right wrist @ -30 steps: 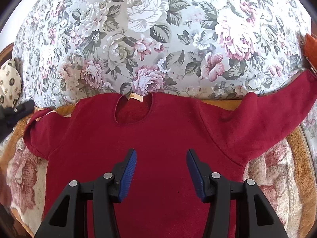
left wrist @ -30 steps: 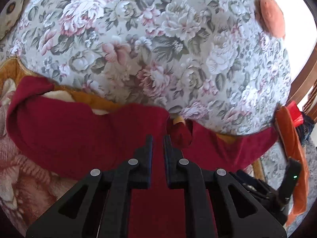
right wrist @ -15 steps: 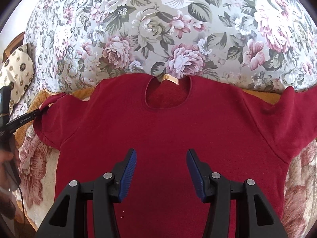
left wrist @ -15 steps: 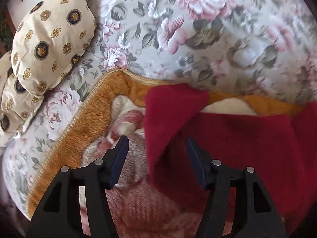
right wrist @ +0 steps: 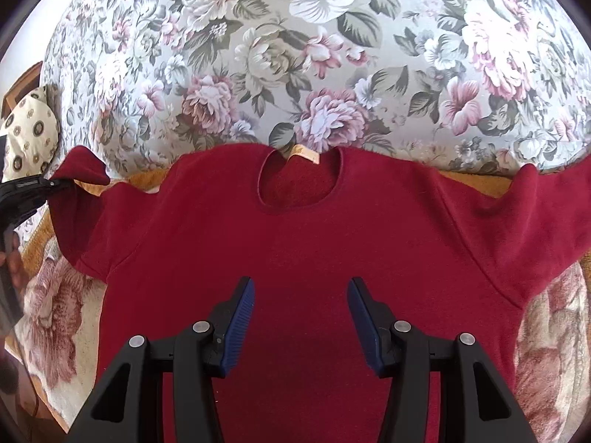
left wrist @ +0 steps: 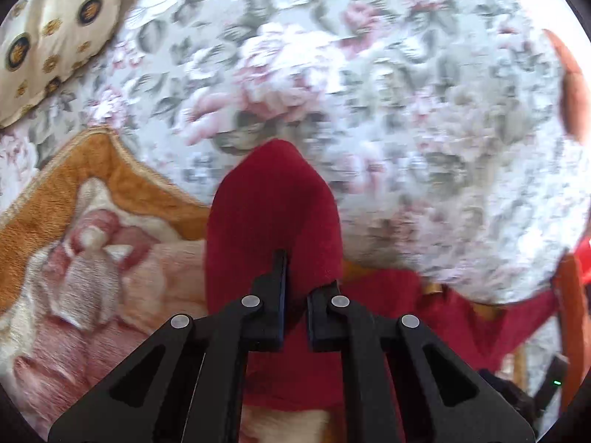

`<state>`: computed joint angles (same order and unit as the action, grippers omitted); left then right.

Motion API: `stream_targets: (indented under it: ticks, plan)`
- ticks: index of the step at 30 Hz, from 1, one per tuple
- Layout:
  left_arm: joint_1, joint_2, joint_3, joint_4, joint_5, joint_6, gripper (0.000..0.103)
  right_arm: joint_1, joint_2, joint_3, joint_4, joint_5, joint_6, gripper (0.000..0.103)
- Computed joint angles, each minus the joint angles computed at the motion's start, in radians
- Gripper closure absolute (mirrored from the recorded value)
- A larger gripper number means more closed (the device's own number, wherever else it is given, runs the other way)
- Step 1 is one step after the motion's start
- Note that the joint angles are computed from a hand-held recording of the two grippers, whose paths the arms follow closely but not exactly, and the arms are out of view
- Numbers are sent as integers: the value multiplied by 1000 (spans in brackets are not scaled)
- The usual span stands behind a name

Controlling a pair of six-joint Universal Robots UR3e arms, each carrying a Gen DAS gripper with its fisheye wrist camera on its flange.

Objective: Fold small clothes
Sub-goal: 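Fold the held sleeve across the sweater body and open the left gripper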

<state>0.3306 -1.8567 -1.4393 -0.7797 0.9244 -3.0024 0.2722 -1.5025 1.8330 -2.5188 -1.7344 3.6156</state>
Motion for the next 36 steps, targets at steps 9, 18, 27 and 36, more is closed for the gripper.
stream_targets:
  ticks: [9,18,27,36]
  plan:
    - [-283,138,-340,75,94,3,96,-208,-154,213,-124,266,53,53]
    - [-377,119,-467,226,211,-51,93,-298,-221,298,-86,297,38,50]
    - [-309,253,-486,109,179,26,92,-38,96,45,-117,49,-64,56]
    - [-128,377,-459,73,179,21,86,-105,-74,77,-138,10,-239,97]
